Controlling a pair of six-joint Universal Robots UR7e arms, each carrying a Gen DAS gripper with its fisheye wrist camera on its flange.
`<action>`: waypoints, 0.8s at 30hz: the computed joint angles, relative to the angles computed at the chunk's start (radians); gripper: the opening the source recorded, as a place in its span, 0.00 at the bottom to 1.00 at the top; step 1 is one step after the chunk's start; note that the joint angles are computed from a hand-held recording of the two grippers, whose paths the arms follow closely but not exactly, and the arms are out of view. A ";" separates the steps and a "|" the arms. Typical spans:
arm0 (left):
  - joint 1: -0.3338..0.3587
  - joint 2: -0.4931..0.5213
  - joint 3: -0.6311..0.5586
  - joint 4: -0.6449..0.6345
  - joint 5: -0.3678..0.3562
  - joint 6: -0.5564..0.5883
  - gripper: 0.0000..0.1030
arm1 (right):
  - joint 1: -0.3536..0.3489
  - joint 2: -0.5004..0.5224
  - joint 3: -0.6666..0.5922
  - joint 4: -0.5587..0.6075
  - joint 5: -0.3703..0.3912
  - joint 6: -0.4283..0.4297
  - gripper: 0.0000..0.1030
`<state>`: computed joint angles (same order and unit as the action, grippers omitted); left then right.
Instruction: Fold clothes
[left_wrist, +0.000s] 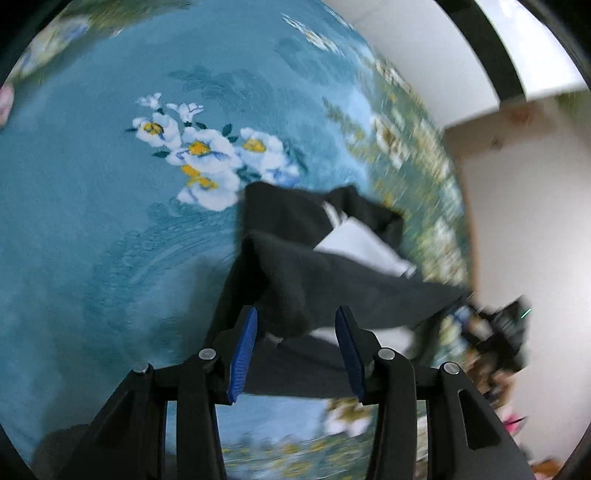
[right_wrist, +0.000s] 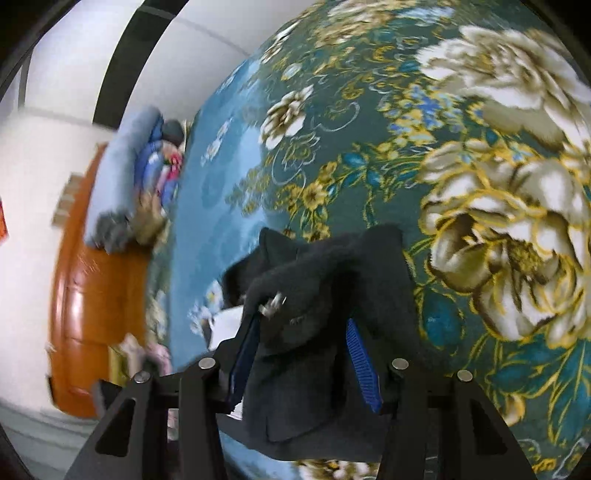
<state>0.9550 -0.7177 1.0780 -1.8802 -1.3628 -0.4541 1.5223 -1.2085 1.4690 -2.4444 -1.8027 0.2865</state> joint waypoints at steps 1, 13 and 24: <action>-0.007 0.004 -0.002 0.017 0.018 0.013 0.44 | 0.008 0.007 -0.005 0.004 -0.026 -0.003 0.49; -0.081 0.041 0.018 0.107 0.233 0.118 0.44 | 0.020 0.021 -0.027 -0.027 -0.194 0.085 0.10; -0.102 0.026 0.069 0.045 0.353 0.106 0.44 | 0.013 0.051 -0.081 -0.031 -0.200 0.108 0.10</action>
